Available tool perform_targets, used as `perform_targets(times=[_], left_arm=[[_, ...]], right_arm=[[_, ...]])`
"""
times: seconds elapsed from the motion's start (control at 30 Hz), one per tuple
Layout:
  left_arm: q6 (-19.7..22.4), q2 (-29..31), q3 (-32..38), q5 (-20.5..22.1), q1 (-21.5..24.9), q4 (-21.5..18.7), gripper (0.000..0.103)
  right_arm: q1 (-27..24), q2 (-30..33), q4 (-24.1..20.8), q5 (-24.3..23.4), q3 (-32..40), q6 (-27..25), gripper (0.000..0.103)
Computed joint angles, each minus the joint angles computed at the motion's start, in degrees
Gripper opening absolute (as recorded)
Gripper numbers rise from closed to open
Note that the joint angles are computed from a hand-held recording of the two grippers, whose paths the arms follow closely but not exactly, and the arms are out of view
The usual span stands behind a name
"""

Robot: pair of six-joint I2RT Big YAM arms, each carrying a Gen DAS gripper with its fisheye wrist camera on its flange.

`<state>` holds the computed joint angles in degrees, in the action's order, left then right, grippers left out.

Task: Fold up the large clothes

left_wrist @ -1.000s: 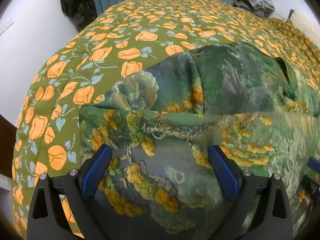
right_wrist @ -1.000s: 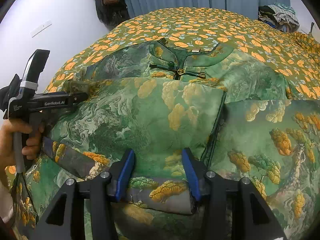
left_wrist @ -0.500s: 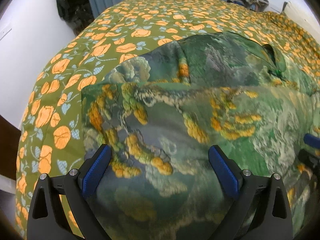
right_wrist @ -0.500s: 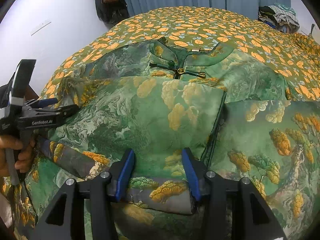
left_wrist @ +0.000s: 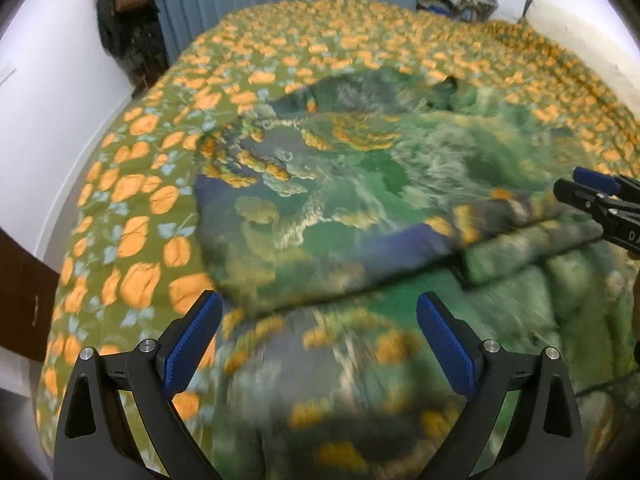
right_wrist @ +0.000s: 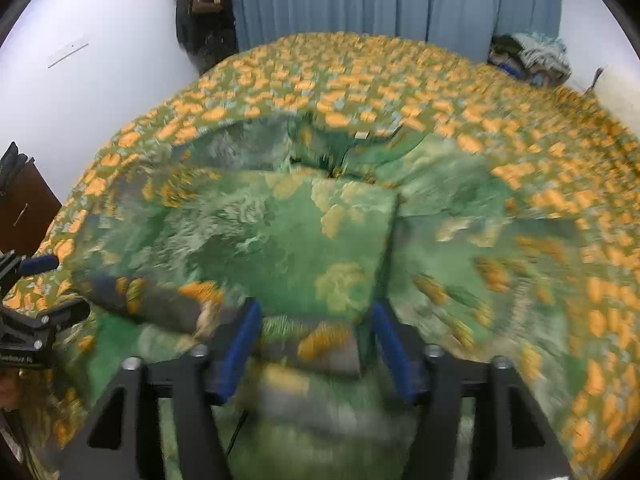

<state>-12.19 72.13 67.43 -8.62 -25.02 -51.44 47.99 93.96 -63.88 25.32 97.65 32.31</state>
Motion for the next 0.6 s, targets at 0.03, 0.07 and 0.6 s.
perform_targets(times=[0.03, 0.07, 0.6], left_arm=[[-0.6, -1.22, -0.33, -0.61, -0.64, -0.13, 0.098], [-1.37, -2.47, -0.63, -1.13, -1.26, -0.33, 0.098], [-6.4, -8.54, 1.62, -6.62, -9.27, -6.8, 0.098]], right_arm=[[1.01, -0.6, -2.14, 2.0, 0.62, 0.83, 0.066], [1.81, -0.94, -4.1, 3.46, 1.33, 1.63, 0.066], [10.39, -4.49, -26.9, 17.52, 8.13, 14.01, 0.079]])
